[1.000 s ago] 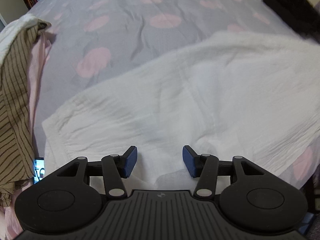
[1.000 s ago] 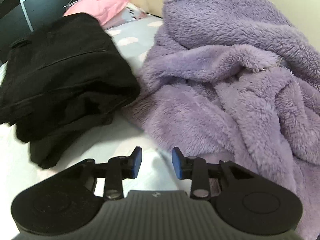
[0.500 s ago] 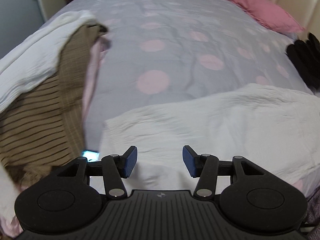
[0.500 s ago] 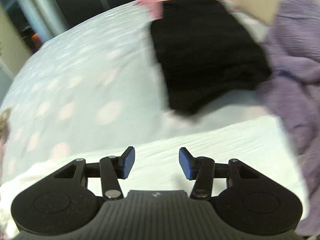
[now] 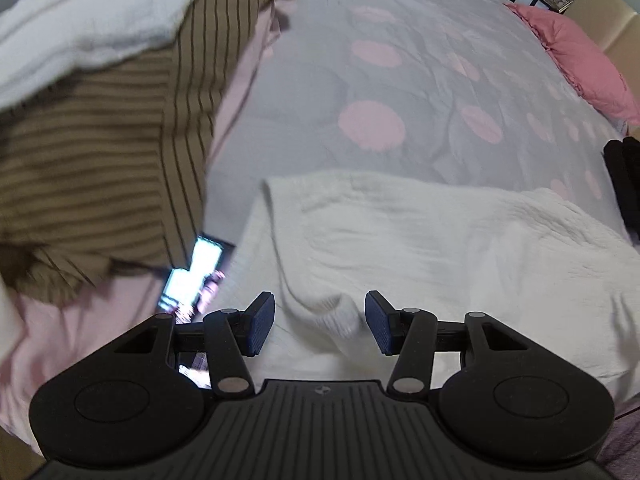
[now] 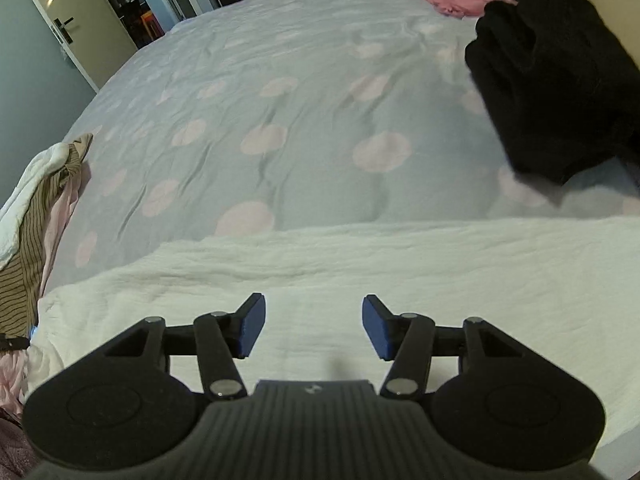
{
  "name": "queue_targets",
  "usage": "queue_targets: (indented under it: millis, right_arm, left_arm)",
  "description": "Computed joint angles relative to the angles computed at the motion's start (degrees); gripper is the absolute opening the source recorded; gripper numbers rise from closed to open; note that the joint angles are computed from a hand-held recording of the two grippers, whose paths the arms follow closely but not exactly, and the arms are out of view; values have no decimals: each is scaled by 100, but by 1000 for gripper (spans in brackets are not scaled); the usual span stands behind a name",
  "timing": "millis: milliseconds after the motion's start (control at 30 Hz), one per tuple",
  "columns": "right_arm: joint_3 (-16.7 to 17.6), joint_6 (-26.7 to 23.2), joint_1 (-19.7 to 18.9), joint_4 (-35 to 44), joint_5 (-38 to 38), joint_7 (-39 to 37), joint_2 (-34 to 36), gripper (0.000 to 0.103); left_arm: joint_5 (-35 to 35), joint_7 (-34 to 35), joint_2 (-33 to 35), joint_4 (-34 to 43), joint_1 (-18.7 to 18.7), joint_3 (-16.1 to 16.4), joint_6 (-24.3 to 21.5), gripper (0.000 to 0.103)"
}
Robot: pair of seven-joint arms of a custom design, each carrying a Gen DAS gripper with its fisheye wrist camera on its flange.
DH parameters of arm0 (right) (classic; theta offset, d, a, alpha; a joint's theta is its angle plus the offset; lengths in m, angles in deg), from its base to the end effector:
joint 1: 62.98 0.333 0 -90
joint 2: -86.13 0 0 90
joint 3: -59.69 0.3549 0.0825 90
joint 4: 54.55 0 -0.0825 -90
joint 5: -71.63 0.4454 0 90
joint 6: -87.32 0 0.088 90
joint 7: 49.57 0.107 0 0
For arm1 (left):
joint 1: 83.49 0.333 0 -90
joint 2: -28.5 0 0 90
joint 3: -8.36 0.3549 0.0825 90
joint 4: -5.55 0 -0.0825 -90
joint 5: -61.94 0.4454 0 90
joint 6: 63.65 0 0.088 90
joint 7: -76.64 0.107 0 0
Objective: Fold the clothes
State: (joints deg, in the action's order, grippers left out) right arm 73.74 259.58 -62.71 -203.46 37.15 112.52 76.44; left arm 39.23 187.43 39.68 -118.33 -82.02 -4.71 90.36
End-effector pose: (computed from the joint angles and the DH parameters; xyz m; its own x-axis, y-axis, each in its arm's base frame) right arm 0.4722 0.1625 0.3591 -0.3306 -0.9067 -0.2618 -0.7530 0.4206 -0.5060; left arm 0.6289 -0.1135 0.3364 -0.2548 -0.9461 0.1999 -0.9176 0.1714 -0.3588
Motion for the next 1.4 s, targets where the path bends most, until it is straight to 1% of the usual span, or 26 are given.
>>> queue_targets:
  millis: [100,167,233,267,300,400,567,700,767,867,933,967,1067,1167,1200,1233,1267,1300,1367,1400]
  right_arm:
    - [34,-194,88,117,-126,3,141,58]
    - [-29,-289,213,195,-270,31,246,58]
    - [-129,-360,365,257,-377,25,330,58]
    - [-192,-407,454,259,-381,-11,328,58]
    - [-252,-448,538,251,-361,-63,314,58]
    - [-358,-503,670,238,-387,-115,293,58]
    - [-442,-501,710,161,-391,-78,250,58]
    - [-456,-470,690,101,-349,-117,229,58]
    - [-453,-443,681,81,-308,-161,222,57]
    - [-430,-430,680,89,-258,-225,228,58]
    - [-406,-442,666,97,-284,-203,218,58]
    - [-393,-445,657,98,-310,-181,212,58]
    - [-351,-475,619,90,-430,-65,180,58]
    - [-369,-472,628,66,-389,-79,179,58]
    - [-371,-473,629,63,-376,-85,181,58]
    - [-371,-478,628,62,-371,-88,181,58]
    - [-370,-480,627,61,-371,-89,179,58]
    - [-369,-480,624,60,-376,-89,177,58]
    - [-366,-482,620,59,-382,-89,176,58]
    - [-368,-483,623,58,-371,-96,179,58]
  left_arm:
    - [15,-19,50,18,-14,-12,-65,48]
    - [-83,12,94,56,15,-48,-183,47]
    - [-253,146,90,47,48,-102,-229,34]
    - [-301,229,79,45,54,-115,-239,23]
    - [-345,309,66,42,56,-125,-248,15]
    - [-331,418,-61,-12,18,-87,-218,8]
    - [-32,495,-407,15,-44,115,-515,7]
    - [559,371,-628,38,-122,340,-827,7]
    - [929,178,-588,80,-153,427,-928,7]
    - [1498,-239,-328,211,-195,495,-1115,7]
    - [1958,-535,-142,271,-243,519,-1148,7]
    - [2039,-617,-64,294,-240,505,-1128,7]
    - [2386,-823,61,325,-256,482,-1031,8]
    - [2683,-897,91,372,-280,455,-1096,12]
    - [2710,-864,89,395,-273,435,-1128,16]
    - [2707,-815,76,408,-259,414,-1125,18]
    - [2705,-775,50,401,-250,398,-1061,24]
    - [2709,-726,35,389,-243,387,-974,36]
    - [2806,-713,50,400,-264,392,-858,52]
    - [2941,-779,95,445,-298,417,-878,52]
